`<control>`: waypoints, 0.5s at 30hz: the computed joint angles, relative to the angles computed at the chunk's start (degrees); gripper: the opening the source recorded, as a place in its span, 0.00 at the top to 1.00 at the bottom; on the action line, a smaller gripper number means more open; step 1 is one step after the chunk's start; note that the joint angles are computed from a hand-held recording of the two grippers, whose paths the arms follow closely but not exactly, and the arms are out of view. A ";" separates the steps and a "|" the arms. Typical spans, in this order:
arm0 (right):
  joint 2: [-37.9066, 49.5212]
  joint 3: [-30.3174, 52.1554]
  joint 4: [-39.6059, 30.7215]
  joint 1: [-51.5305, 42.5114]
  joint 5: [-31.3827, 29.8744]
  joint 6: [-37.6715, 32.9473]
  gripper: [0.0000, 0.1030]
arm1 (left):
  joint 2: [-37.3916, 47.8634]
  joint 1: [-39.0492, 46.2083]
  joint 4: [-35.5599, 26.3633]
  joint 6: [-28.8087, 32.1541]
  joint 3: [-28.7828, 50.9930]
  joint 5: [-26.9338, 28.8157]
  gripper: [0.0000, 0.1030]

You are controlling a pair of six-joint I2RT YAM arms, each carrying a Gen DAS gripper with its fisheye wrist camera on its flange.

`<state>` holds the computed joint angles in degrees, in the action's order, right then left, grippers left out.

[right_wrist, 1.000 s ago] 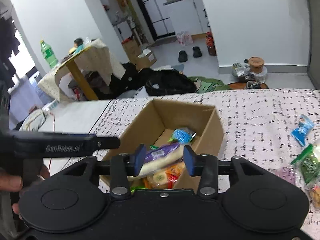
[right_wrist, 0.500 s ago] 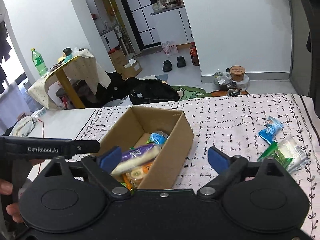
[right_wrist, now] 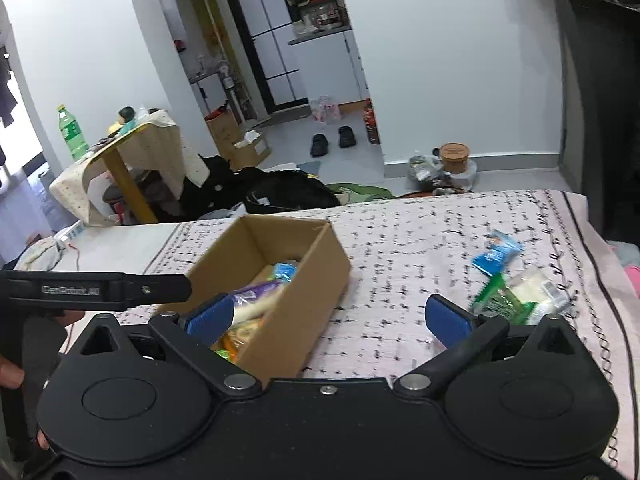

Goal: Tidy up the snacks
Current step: 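Withdraw both open grippers from the box toward the remaining snacks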

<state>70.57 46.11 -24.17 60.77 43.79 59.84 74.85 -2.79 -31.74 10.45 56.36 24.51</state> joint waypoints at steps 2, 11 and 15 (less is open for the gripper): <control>-1.23 -1.39 0.12 0.40 0.65 0.19 0.00 | -0.78 -0.08 0.46 -0.71 -1.03 1.11 0.00; -4.78 -4.94 -3.40 3.52 4.76 4.44 0.00 | -3.26 -3.16 1.28 -3.78 -3.89 0.09 0.00; -6.08 -6.02 -6.76 5.03 6.21 8.09 0.00 | -4.46 -5.78 1.31 -5.00 -5.36 -1.55 0.00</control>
<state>64.49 40.09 -30.94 65.80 50.01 67.93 70.39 -8.57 -30.43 5.45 50.99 22.96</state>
